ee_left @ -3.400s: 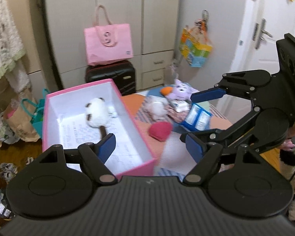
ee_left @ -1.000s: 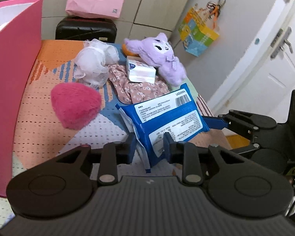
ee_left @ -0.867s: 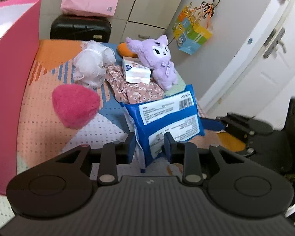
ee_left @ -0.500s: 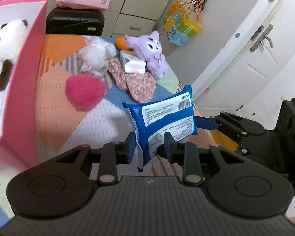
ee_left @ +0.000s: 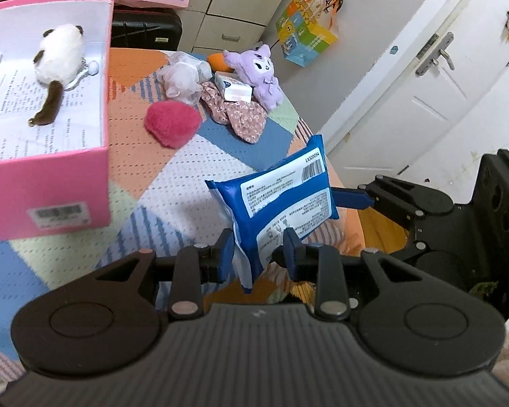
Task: Organize soft objects
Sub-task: 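Lift the blue wet-wipes pack with the right tool toward the pink box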
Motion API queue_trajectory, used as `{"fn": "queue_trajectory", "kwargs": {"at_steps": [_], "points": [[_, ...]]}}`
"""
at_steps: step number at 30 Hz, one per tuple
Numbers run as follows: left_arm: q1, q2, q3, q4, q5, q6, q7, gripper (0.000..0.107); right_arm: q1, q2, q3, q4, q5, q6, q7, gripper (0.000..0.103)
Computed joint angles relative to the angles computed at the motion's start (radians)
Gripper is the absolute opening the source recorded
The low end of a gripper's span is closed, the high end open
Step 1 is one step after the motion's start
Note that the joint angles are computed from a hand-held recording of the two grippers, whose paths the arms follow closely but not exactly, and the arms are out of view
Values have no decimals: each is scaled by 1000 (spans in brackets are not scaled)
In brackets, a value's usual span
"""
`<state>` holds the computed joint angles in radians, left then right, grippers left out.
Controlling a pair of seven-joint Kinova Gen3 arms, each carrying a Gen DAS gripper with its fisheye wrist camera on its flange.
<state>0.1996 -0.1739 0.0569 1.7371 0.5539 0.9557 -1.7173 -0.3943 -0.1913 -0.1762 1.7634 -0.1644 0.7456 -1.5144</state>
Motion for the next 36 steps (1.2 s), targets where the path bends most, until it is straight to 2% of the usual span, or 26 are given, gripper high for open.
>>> {"fn": "queue_trajectory", "kwargs": {"at_steps": [7, 17, 25, 31, 36], "points": [[-14, -59, -33, 11, 8, 83, 13, 28, -27, -18, -33, -30, 26, 47, -4, 82], [-38, -169, -54, -4, -83, 214, 83, 28, -81, 1, -46, -104, -41, 137, 48, 82], [-69, -258, -116, -20, -119, 300, 128, 28, -123, 66, -59, -215, -101, 187, 97, 82], [-94, -279, -136, -42, -153, 279, 123, 28, -151, 114, -100, -292, -16, 154, 81, 82], [-101, -249, -145, -81, -185, 250, 94, 28, -179, 157, -114, -339, 71, 107, 43, 82]]}}
